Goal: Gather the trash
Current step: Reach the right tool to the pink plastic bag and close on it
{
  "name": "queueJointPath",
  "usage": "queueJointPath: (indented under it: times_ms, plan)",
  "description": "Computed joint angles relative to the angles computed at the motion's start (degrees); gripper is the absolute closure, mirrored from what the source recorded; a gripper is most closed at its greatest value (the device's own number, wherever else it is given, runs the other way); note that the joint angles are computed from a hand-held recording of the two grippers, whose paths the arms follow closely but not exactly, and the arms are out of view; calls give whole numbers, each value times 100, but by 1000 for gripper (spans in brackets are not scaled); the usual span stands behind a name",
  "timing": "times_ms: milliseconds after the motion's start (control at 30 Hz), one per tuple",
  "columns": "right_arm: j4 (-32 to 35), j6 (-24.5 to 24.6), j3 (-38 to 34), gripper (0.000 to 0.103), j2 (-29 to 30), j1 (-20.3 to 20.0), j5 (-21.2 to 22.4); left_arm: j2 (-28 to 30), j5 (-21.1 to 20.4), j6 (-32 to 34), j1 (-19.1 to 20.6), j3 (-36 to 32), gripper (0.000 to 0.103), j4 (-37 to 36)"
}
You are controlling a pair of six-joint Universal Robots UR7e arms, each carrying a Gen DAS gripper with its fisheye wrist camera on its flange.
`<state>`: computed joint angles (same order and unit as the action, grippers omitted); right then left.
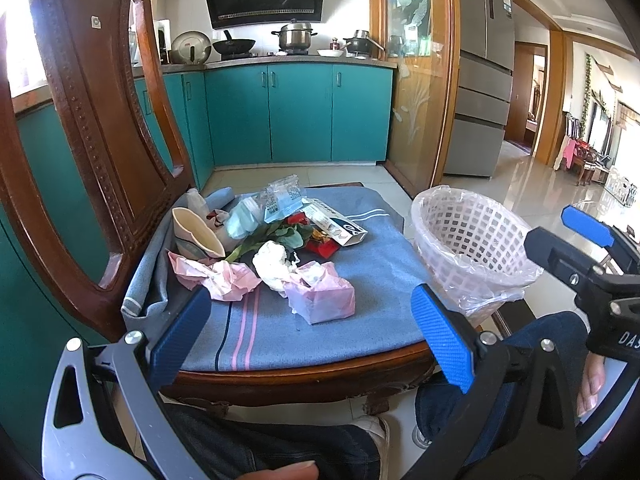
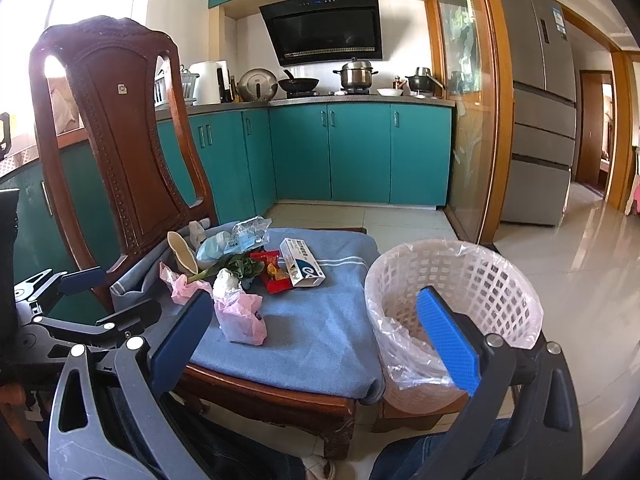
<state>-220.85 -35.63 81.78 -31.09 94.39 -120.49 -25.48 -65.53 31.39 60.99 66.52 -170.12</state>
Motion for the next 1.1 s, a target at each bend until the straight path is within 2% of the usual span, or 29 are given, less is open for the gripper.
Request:
queueJointPath:
  times_ms: [133,233,367,500,533,633,700,767,833,867,900,967,1100]
  plan:
    - [148,31,-140,3,-10,-69,136,92,51,35,0,-141,3,45]
    - [588,117,-346,3,-54,-203,406,217,158,-34,28,-356,3,220]
    - [1751,44,-1115,3,8,-395,818,371,331,-384,122,-734,3,682]
    - [3526,28,-2464,3,418,-524,1168,627,861,-473,175,-1157,3,869]
    - [3762,32,-2676,4,507,-538,1205,683,956,-574,200,-1264,3,908]
    - [4858,10,-3728,24,1052,-647,1429,824,1107,-945,258,-1588,3,1190]
    - [5138,125,-3898,47,1188,-738,1575,985,1358,-1044,262,-1864,3,1406]
    - [5696,350,-3902,54,1197,-853,1876,1168,1574,-1059,271,-2177,3,1583]
    - [6137,336,-3693,54,1062,-913,2380,1396,1783,-1222,326,-2637,10,1843]
    - [6193,229,-3635,51,1046,-898,2466,1539,1904,-1370,364,-2953,11,2033]
    - [6248,10,-3601,43,1080,-850,2436,1629,1976,-1460,388,-3148,11,2133]
    - [6336,-205,-3636,33,1164,-788,2257,1893,2062,-1669,442,-3759,14,2498]
    - [6682,-356,-4043,33,1510,-739,1820,2124,2066,-1839,446,-4242,15,2595]
